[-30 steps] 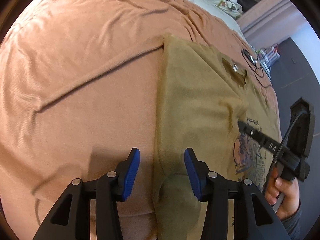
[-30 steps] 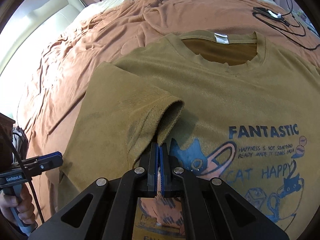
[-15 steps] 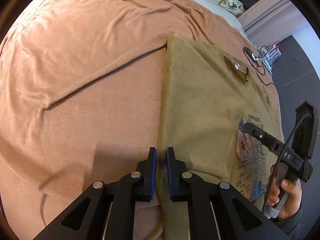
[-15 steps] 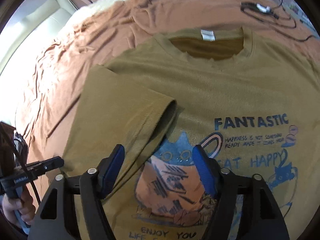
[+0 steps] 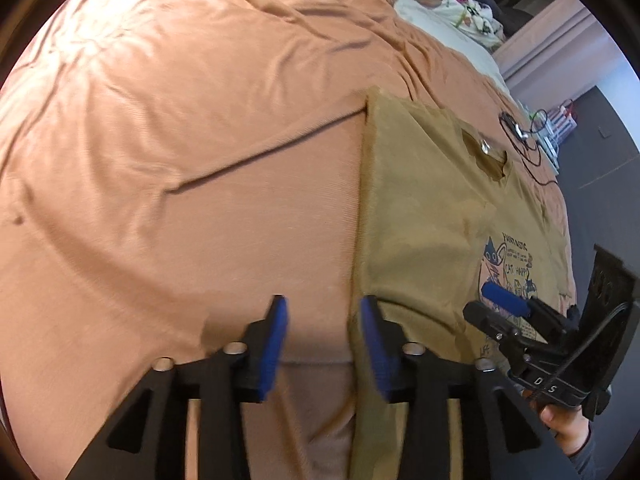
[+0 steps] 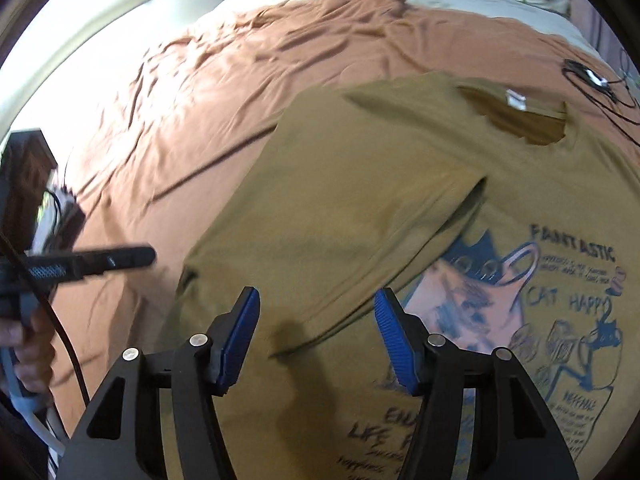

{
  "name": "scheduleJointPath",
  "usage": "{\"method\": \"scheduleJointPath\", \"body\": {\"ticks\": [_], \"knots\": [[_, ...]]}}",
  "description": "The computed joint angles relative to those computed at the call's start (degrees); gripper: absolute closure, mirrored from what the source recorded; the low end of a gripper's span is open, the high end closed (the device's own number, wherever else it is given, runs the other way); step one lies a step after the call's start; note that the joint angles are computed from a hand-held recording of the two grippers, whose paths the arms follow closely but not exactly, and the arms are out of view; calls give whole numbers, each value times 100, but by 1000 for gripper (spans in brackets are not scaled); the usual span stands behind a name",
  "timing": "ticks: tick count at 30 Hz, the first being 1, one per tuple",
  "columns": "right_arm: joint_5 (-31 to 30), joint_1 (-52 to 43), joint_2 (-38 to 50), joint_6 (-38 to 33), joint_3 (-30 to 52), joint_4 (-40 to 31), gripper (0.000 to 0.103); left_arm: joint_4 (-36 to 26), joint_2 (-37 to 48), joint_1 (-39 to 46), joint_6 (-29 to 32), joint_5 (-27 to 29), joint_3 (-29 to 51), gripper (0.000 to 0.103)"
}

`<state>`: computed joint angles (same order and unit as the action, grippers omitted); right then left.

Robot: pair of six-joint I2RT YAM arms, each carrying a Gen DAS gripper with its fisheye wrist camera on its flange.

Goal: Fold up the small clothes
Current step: 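Open both grippers and lift them off the shirt, then move both grippers to the unfolded side of the T-shirt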

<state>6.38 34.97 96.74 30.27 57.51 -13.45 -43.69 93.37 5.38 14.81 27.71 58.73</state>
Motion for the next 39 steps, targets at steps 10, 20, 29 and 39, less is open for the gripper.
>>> {"method": "scheduleJointPath", "body": {"ticks": [10,20,29,39], "knots": [[322,272,-889,218,-354,-581,40,12,-1359,305,-329,-84,-533,16],[1122,951,-3006,717,-1158,-1691,36,-1020,-2486,274,-116,-81,-490,16],[1955,1719,-4787,1504,-1492,-3178,36,-1351,-3655,-386,-458,-146,-555,16],[3360,3499,-6006,3646,-1292,-5631,36,-1217,-4245,-2155,-1690,-865,-471,16]]}}
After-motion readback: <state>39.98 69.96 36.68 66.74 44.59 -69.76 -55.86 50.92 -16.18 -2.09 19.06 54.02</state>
